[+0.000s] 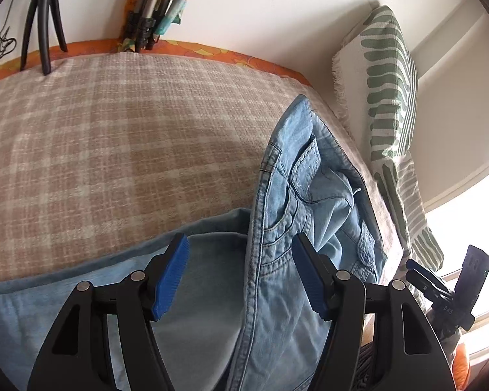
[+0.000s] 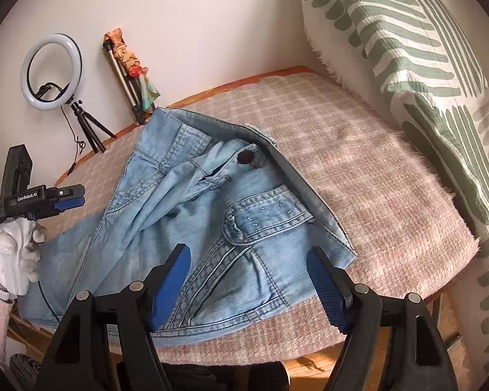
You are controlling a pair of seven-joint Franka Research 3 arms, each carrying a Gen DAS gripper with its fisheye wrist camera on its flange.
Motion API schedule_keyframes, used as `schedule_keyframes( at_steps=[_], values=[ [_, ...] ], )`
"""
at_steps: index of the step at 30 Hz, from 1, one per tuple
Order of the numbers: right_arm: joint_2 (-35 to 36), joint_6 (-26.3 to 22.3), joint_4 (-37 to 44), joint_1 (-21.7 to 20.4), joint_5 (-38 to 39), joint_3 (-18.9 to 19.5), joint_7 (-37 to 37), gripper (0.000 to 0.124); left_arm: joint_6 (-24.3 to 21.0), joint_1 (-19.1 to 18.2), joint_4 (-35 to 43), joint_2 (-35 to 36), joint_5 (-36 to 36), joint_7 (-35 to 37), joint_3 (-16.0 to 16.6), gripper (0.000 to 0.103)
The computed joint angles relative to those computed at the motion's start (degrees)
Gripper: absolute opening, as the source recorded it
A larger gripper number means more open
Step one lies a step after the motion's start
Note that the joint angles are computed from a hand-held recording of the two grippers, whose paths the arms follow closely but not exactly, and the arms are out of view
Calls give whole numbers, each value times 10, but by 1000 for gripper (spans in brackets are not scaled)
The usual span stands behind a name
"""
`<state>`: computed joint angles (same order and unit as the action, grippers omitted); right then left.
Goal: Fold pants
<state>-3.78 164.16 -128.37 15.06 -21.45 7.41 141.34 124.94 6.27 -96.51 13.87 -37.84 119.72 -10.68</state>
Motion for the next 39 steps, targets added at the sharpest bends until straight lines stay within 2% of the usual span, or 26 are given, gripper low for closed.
schedule_keyframes(
  at_steps=[2, 5, 7, 10, 12, 13, 15, 16, 17, 18, 19, 21, 22, 24, 25, 27, 28, 31, 34, 37, 39],
  values=[
    [6, -5, 2, -9, -9, -6, 14, 76, 1, -6, 23, 25, 3, -18, -3, 65],
    [21, -35, 13, -19, -68, -14, 62, 76, 3, -13, 57, 60, 21, -49, -11, 65],
    [31, -29, 11, -20, -59, -26, 65, 76, 5, -17, 76, 79, 37, -69, -17, 65],
    [43, -33, 11, -20, -91, -39, 101, 76, -10, -10, 97, 98, 32, -83, -31, 65],
    [47, 2, -4, -21, 2, -44, 29, 75, -12, -8, 104, 106, 28, -92, -37, 65],
    [47, 17, -8, -20, 22, -46, 10, 74, -8, -9, 105, 109, 28, -95, -39, 64],
    [49, 8, -2, -17, -7, -51, 23, 74, 0, -7, 103, 110, 23, -94, -45, 60],
    [51, 9, -2, -16, 3, -51, 13, 74, 7, -9, 104, 112, 21, -95, -48, 48],
    [54, 16, -5, -16, 32, -51, -10, 74, 11, -9, 101, 110, 18, -94, -50, 40],
    [58, 20, -5, -16, 68, -50, -39, 74, 13, -11, 100, 109, 20, -91, -52, 27],
    [61, 22, -6, -15, 103, -48, -68, 74, 25, -18, 97, 107, 30, -89, -51, 18],
    [65, 26, -9, -13, 147, -49, -102, 67, 51, -28, 83, 95, 47, -74, -53, 7],
    [62, 32, -14, -11, 142, -53, -99, 62, 63, -30, 76, 88, 50, -65, -55, 6],
    [60, 46, -23, -13, 207, -47, -157, 37, 78, -31, 62, 73, 41, -47, -61, 5],
    [58, 52, -29, -12, 223, -47, -169, 34, 81, -30, 56, 64, 32, -34, -65, 4],
    [53, 64, -37, -10, 251, -45, -197, 18, 94, -32, 34, 37, 15, 1, -70, 4],
    [51, 73, -41, -10, 279, -42, -221, 16, 92, -32, 25, 24, 0, 22, -73, 4],
    [41, 82, -51, -7, 234, -48, -189, 14, 73, -42, -8, -21, -47, 87, -74, 4],
    [31, 106, -68, -7, 255, -44, -196, 12, 56, -64, -55, -65, -71, 154, -70, 4],
    [19, 130, -86, -2, 323, -40, -243, 12, 35, -97, -95, -82, -44, 183, -62, 4],
    [13, 141, -94, 7, 371, -39, -278, 12, 54, -123, -128, -88, -11, 193, -56, 4]
  ],
)
